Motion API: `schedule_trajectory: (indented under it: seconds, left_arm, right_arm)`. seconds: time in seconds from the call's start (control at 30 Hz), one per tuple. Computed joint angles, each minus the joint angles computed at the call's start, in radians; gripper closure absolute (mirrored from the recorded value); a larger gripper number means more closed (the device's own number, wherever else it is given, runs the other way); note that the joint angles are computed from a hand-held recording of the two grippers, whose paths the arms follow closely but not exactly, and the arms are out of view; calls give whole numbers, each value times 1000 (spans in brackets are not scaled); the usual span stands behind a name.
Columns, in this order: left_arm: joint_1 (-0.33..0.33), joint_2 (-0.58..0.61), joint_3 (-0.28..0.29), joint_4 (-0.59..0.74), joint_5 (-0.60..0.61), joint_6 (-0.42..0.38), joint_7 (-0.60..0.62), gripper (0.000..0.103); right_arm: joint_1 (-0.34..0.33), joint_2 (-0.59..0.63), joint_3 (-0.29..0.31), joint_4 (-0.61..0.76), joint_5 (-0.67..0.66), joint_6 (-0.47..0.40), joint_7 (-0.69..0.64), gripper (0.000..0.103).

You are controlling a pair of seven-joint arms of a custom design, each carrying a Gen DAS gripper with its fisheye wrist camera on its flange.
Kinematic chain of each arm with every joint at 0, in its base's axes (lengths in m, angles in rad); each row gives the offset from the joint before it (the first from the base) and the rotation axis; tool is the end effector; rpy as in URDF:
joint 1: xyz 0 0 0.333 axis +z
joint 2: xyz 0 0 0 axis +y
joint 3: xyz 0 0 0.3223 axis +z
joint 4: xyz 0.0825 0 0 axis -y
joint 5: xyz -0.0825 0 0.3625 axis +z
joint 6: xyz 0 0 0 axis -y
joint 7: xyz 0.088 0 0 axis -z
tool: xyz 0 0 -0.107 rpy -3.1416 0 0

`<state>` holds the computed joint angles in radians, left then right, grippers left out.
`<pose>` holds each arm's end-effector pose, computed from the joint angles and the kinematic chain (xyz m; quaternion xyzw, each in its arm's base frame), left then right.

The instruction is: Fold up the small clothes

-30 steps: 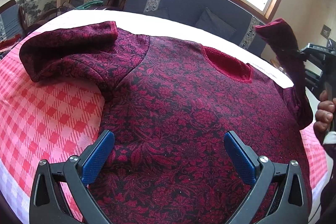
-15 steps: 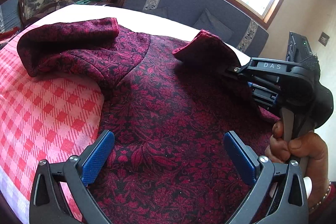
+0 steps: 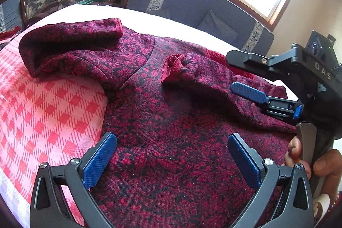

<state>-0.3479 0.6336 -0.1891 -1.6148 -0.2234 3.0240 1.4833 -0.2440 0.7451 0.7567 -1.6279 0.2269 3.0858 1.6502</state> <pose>0.6483 -0.3313 0.3688 -0.5989 0.7004 -0.3793 0.0833 0.6935 0.2134 0.3819 -0.5717 0.6754 0.0224 0.4654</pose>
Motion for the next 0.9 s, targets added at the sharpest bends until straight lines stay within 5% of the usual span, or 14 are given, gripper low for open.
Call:
schedule_trajectory:
  seconds: [0.07,0.13,0.3,0.43,0.7,0.77,0.83,0.9]
  left_arm:
    - [-1,1,2,1,0,1,-4,0]
    - [3,1,-3,1,-3,3,-4,0]
    - [8,-7,-7,-14,-11,13,-5,0]
    - [36,-11,-40,-25,-27,29,13,0]
    - [278,-77,-243,-100,-154,89,167,0]
    - [262,-72,-185,-43,-149,52,173,0]
    - [274,-24,-172,85,-137,-81,241,1]
    - [191,30,-49,223,-32,-201,215,1]
  right_arm:
    - [38,19,-36,57,-8,-64,10,50]
    - [134,23,-150,133,-18,-166,53,77]
    - [238,53,-254,222,-1,-236,57,84]
    - [171,33,-187,154,112,-188,-31,80]
    - [-20,-125,6,-173,195,32,-168,81]
    - [-79,-146,60,-241,184,69,-171,80]
    - [-121,-149,94,-284,171,95,-160,77]
    - [-169,-116,144,-304,162,121,-143,75]
